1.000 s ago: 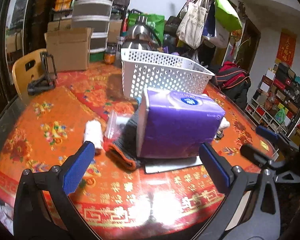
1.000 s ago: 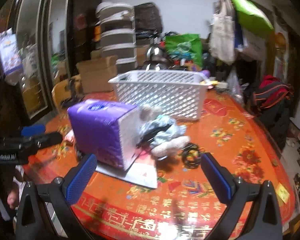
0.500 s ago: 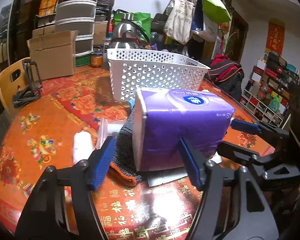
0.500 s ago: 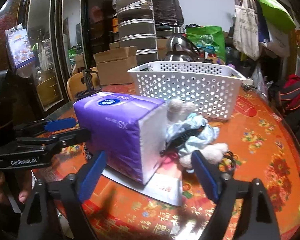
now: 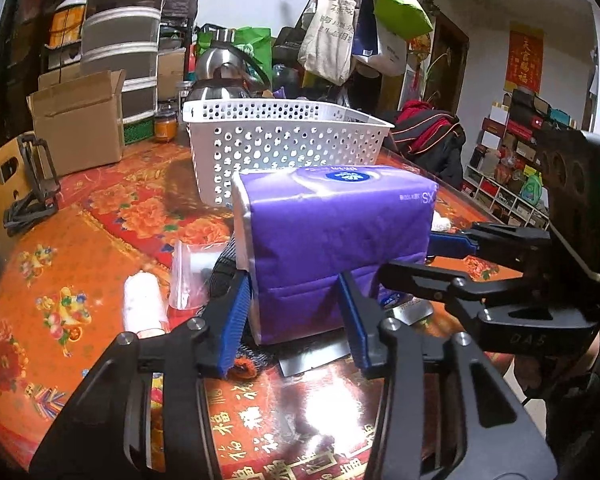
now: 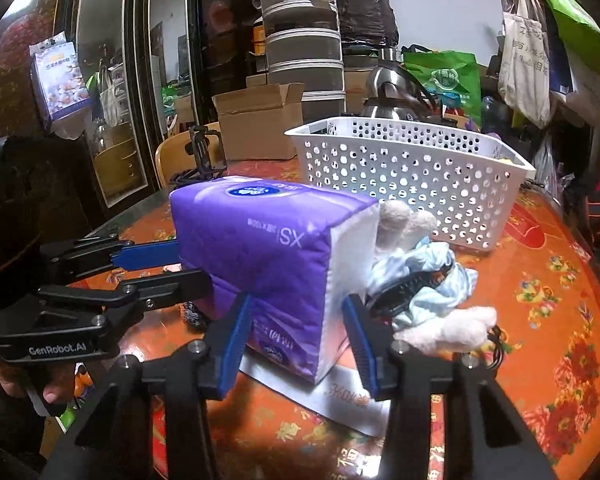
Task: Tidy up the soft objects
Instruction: 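Lift the purple tissue pack with both tools and carry it over the white basket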
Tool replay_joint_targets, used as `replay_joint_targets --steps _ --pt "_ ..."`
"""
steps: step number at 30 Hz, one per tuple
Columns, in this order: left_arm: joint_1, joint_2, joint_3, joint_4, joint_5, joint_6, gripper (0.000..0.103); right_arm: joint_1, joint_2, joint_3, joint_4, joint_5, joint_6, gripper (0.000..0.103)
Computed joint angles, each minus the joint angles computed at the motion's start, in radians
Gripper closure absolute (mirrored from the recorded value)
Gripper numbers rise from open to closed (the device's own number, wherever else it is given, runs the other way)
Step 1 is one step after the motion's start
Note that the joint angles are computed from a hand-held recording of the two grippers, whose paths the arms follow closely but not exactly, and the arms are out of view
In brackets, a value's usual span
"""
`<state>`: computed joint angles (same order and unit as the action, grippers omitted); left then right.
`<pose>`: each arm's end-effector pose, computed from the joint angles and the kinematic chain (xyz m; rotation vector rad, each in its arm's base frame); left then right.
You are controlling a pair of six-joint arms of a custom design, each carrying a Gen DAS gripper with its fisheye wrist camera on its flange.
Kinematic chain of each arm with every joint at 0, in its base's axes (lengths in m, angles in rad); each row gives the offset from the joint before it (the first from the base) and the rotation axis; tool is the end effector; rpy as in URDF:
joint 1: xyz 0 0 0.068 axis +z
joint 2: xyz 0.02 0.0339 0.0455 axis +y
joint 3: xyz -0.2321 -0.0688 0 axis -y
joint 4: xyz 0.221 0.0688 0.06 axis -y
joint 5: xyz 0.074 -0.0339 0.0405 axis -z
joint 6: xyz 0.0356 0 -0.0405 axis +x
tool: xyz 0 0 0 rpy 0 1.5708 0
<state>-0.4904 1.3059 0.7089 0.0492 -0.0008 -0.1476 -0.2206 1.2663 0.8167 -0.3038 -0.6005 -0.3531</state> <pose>0.2376 -0.1268 0.2058 0.3648 2.1105 -0.3762 0.2492 -0.0353 0.2222 -0.4353 2.1522 0.3796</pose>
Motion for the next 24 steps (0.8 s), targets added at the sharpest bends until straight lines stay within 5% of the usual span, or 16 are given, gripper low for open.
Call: replay_joint_targets --steps 15,24 --pt "-0.188 -0.250 0.049 -0.161 -0.231 0.000 0.061 -0.098 -0.182 0.050 -0.117 -0.093 -0.037 0.058" --pt "-0.160 -0.085 0.391 -0.281 -0.186 0.027 0.061 -0.114 -0.043 0.332 -0.188 -0.067 -0.051 0.058"
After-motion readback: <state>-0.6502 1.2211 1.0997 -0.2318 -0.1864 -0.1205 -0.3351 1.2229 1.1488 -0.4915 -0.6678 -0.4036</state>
